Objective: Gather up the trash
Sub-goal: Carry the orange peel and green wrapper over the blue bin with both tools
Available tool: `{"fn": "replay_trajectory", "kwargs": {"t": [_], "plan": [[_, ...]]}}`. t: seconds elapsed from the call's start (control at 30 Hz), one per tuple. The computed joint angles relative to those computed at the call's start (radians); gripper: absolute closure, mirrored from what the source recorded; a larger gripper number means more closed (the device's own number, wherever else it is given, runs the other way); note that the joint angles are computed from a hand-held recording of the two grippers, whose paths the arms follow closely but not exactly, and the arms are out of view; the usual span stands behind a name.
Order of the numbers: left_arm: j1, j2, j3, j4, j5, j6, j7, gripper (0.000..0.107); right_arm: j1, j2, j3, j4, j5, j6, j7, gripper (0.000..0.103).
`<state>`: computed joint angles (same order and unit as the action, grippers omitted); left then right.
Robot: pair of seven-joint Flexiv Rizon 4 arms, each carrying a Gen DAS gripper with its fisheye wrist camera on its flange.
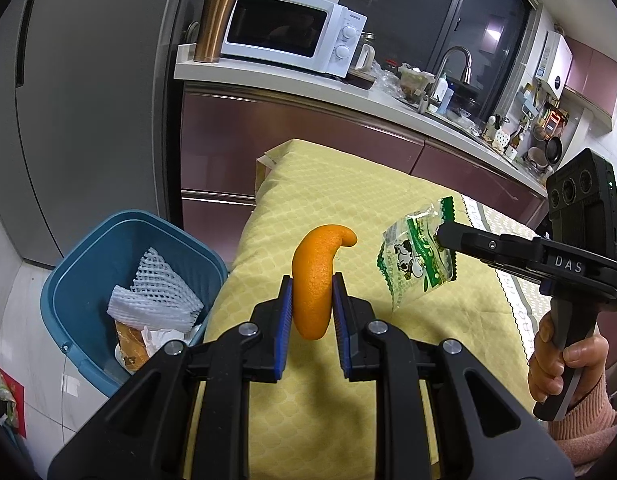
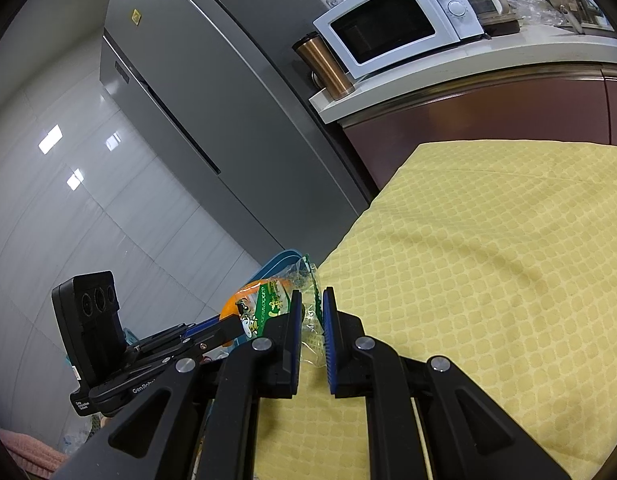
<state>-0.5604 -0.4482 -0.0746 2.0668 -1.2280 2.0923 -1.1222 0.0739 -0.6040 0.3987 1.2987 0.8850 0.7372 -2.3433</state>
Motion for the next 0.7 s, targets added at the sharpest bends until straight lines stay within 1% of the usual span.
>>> {"fn": "replay_trajectory", "kwargs": {"t": [0.7], "plan": [[0.020,0.028,-0.004,0.050,0.026,0.024,-0.053,0.087,0.023,-0.002,0.004,-0.009,-0.012,-0.009,-0.002,0.094]]}}
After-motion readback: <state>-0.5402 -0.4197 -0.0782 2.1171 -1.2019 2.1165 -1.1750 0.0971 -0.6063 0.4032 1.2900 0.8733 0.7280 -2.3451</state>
